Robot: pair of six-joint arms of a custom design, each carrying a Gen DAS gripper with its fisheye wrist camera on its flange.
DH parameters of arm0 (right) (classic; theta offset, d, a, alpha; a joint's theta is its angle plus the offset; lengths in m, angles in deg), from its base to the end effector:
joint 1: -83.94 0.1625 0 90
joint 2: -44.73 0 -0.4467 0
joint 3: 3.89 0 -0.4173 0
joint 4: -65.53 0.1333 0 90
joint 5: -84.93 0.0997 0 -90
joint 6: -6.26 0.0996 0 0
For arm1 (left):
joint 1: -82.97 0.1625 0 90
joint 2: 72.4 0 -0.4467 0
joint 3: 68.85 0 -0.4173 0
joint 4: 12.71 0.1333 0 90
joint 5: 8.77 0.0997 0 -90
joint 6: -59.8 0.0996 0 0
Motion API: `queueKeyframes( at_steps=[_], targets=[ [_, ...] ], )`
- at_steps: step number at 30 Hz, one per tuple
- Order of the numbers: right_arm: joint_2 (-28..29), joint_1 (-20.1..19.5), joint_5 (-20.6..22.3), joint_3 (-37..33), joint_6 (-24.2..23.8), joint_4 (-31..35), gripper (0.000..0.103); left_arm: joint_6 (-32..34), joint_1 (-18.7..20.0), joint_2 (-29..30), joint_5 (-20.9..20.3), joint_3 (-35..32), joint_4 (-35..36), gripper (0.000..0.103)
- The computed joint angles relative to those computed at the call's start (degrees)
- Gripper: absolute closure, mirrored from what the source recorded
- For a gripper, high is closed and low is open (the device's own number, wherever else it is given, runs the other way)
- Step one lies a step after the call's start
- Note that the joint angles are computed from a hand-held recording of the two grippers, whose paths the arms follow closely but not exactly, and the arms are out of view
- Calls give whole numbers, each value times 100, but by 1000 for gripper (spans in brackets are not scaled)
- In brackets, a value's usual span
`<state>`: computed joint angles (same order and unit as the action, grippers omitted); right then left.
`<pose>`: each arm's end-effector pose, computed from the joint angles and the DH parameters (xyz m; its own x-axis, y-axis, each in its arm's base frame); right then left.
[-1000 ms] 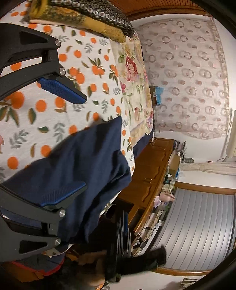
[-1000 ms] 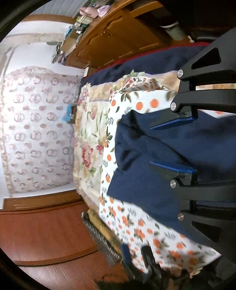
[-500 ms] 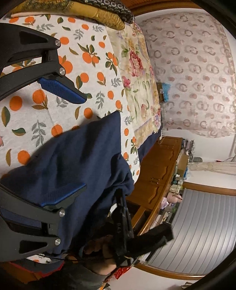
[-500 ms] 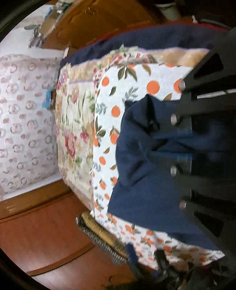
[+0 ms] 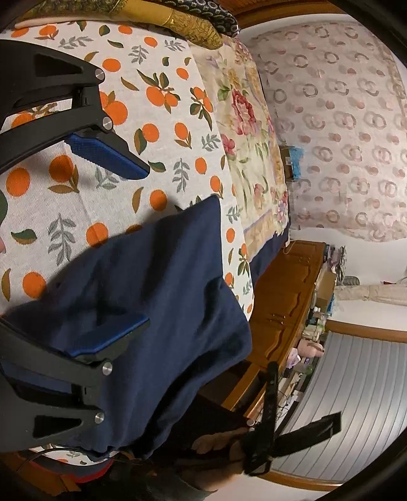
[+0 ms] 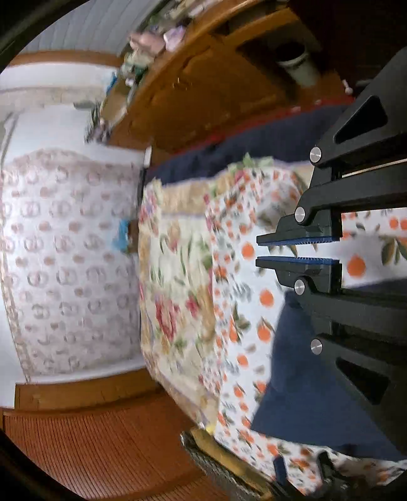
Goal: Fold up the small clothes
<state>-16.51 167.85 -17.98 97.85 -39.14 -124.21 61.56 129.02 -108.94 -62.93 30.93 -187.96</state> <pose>0.0397 -0.6747 0.3191 -0.7049 -0.1555 0.6921 -0.6375 0.5666 -0.5220 -0.3267 -0.6150 0.0184 -0.7158 0.4249 -0.5541 0.6657 0.6547 -0.3579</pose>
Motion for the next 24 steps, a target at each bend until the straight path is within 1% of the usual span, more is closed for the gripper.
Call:
queueKeyframes(
  at_steps=[1,2,3,4,6,10,11,12,13,15,16,17,19,20,21,22,23,24],
  targets=[
    [-36,-19,76,87,-54,40,81,-18,4,-3,-2,-3,9,16],
    [-102,-51,204,145,-30,260,68,-35,5,3,2,-12,28,16],
    [-182,-95,346,173,14,559,65,-44,3,9,11,-25,62,16],
    [-228,-127,454,207,43,806,65,-30,7,18,14,-35,74,16],
    [-215,-148,468,280,4,824,65,-35,-4,34,23,-51,104,16],
    [-92,-169,411,123,30,1172,65,-37,-14,59,17,-76,130,16],
    [-114,-192,452,21,60,1400,70,-34,-15,55,24,-73,134,16],
    [-130,-198,499,-105,109,1658,81,-50,-19,52,29,-75,143,16],
    [-142,-225,591,-174,90,1863,96,-53,-20,50,21,-75,147,16],
    [-140,-253,919,-370,-60,2042,96,-64,-23,53,30,-79,150,16],
    [-189,-279,1081,-341,-184,1860,96,-73,-26,55,34,-79,150,16],
    [-228,-266,1004,-307,-158,1610,96,-88,-30,61,44,-79,149,16],
    [-80,-242,551,-452,-80,1071,96,-120,-47,70,92,-73,151,16],
    [6,-228,291,-542,-45,977,96,-124,-65,72,115,-53,125,16],
    [57,-213,86,-622,-23,1029,95,-113,-73,52,117,-18,99,16],
    [45,-219,7,-674,13,1253,87,-126,-97,40,144,18,91,16],
    [18,-212,-73,-671,-12,1376,77,-139,-108,9,156,75,68,16],
    [-5,-186,-188,-597,-134,1267,73,-159,-117,-23,145,131,45,16]
  ],
)
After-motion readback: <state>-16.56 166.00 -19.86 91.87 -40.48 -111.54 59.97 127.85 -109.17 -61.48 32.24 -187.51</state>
